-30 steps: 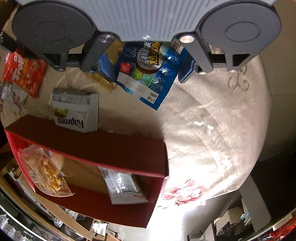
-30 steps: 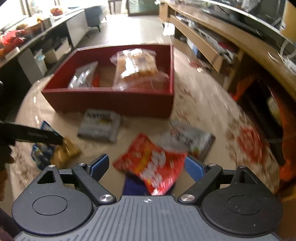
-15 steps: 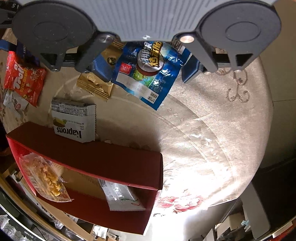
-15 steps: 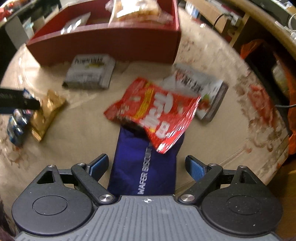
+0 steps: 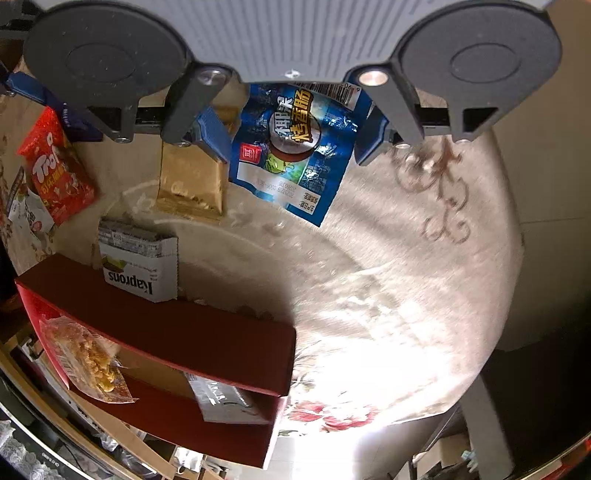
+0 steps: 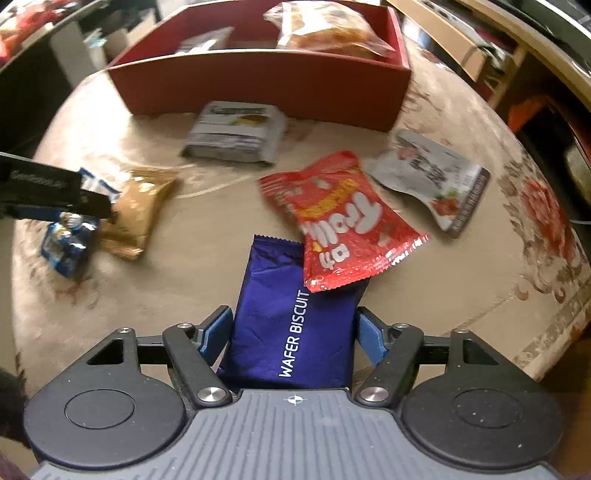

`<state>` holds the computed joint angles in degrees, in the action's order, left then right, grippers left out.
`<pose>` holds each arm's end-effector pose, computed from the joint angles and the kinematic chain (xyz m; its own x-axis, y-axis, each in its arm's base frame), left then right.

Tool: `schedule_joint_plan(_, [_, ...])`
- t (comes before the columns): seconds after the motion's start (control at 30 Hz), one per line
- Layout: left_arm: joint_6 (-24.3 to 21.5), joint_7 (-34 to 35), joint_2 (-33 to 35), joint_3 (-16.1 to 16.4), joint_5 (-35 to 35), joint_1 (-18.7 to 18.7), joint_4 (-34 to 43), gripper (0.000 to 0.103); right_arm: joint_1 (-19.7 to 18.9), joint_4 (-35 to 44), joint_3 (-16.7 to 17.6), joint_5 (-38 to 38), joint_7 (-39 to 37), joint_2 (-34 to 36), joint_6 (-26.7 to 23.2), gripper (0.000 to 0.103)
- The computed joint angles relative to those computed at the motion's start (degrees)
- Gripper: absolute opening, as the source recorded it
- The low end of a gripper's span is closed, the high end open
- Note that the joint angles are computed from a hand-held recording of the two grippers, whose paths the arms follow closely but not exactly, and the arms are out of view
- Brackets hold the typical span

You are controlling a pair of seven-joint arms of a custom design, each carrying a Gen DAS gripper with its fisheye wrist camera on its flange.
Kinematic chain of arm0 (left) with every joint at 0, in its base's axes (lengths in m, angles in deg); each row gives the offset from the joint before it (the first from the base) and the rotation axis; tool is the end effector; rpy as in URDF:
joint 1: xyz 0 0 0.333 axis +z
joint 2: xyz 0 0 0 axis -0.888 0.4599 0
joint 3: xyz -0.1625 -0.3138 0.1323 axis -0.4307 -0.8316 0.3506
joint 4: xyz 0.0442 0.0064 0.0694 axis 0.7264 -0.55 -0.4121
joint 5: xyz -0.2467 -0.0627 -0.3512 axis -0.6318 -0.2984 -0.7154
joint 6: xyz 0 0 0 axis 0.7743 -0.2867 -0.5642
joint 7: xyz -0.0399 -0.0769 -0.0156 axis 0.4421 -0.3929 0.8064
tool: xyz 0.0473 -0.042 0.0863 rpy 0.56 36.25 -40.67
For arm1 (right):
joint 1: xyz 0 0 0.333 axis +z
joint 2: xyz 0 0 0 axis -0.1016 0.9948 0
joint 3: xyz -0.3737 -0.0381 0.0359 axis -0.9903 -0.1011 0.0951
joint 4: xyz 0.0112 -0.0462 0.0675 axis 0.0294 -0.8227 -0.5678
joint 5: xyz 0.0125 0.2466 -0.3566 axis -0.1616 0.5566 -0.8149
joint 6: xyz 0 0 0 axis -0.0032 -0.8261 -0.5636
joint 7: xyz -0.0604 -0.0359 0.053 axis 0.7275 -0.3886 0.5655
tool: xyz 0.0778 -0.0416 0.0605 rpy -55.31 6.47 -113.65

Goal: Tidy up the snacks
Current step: 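Grasp the purple WAFER BISCUIT packet with the right tool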

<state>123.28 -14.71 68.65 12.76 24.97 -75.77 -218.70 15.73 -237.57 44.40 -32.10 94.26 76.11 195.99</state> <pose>0.4604 -0.2378 0.3518 -0.0550 -0.9904 0.1265 -0.9338 0.0062 -0.3577 0.3930 0.2630 0.3616 -0.0178 -0.9998 -0.0095 -0.9155 0.0201 -0.4017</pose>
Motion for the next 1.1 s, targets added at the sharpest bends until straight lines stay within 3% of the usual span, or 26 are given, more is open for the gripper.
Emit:
schedule_joint_plan(0.17, [-0.16,1.98,-1.67,-0.72,-1.9,-0.4,-1.82,0.074,0.84,0.15,0.51,0.31,-1.14,0.11,1.36,0.077])
schedule_joint_plan(0.3, [-0.73,-3.41,-1.48,-1.79,6.62,0.33,-1.8,0.076,0.94,1.04,0.16,0.72,-2.45,1.6,0.65,0.079])
schedule_joint_plan(0.47, [-2.23,-6.91,-1.24,-1.92,13.11,0.15,-1.31,0.08,1.03,1.69,0.14,-0.47,-1.75,2.47,-0.16,0.091])
schedule_joint_plan(0.6, [-2.27,-7.01,-1.63,-1.66,13.56,-0.09,-1.89,0.085,0.91,1.77,-0.18,-0.55,-0.29,3.01,-0.67,0.103])
schedule_joint_plan(1.1, [-1.42,-7.54,-2.48,-2.0,14.31,0.27,-3.02,0.085,0.7,1.46,-0.52,-1.68,2.75,3.27,0.39,0.103])
